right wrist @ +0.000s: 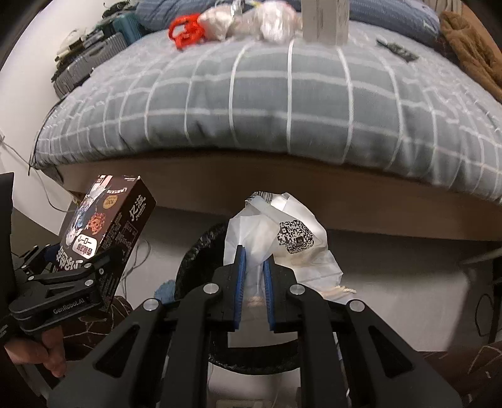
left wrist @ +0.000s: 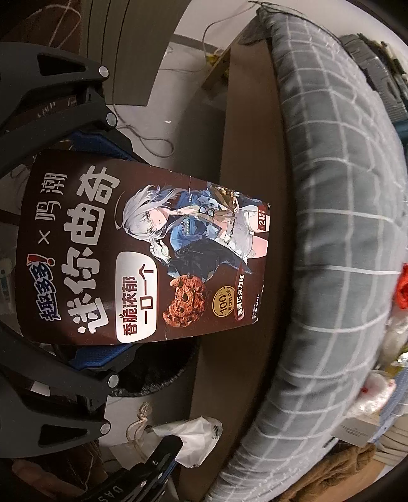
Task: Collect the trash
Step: 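Carry the snack box and mesh bag with both tools over the black bin, then open the right tool over the bin while the left tool drops the snack box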
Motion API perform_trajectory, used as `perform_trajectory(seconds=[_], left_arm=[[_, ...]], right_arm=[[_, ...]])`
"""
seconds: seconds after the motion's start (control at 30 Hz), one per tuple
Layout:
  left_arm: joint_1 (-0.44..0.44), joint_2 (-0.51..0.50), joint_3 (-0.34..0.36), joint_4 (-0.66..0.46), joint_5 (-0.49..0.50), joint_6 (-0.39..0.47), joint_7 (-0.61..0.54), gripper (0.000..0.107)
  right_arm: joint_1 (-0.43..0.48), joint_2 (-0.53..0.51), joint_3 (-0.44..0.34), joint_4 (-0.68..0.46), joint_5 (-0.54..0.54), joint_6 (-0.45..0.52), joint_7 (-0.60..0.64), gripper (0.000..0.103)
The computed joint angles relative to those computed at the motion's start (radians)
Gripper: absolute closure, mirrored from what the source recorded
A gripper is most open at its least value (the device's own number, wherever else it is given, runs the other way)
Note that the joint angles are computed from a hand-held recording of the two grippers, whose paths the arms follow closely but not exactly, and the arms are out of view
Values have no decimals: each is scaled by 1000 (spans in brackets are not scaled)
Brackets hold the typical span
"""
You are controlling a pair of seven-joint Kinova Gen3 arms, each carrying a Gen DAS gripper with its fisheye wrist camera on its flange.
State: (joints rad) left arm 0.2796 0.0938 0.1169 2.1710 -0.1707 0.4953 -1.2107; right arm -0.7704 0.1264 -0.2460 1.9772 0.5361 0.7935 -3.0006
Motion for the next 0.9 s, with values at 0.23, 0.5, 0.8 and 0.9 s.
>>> perform_trajectory(seconds=[0.23, 0.5, 0.8, 0.9], left_arm=[[1, 41, -6, 28, 7, -50, -16, 17], [-10, 66, -32, 25, 8, -51, -20, 17], [-12, 36, -7, 16, 48, -29, -59, 17], [9, 41, 4, 4, 52, -21, -48, 17]], right_arm=[[-8, 65, 21, 11, -25, -60, 9, 91], [-46, 111, 53, 3, -38, -75, 24, 84], [-71, 64, 63, 34, 35, -29, -52, 36], [-51, 31, 52, 66, 53, -19, -82, 27]])
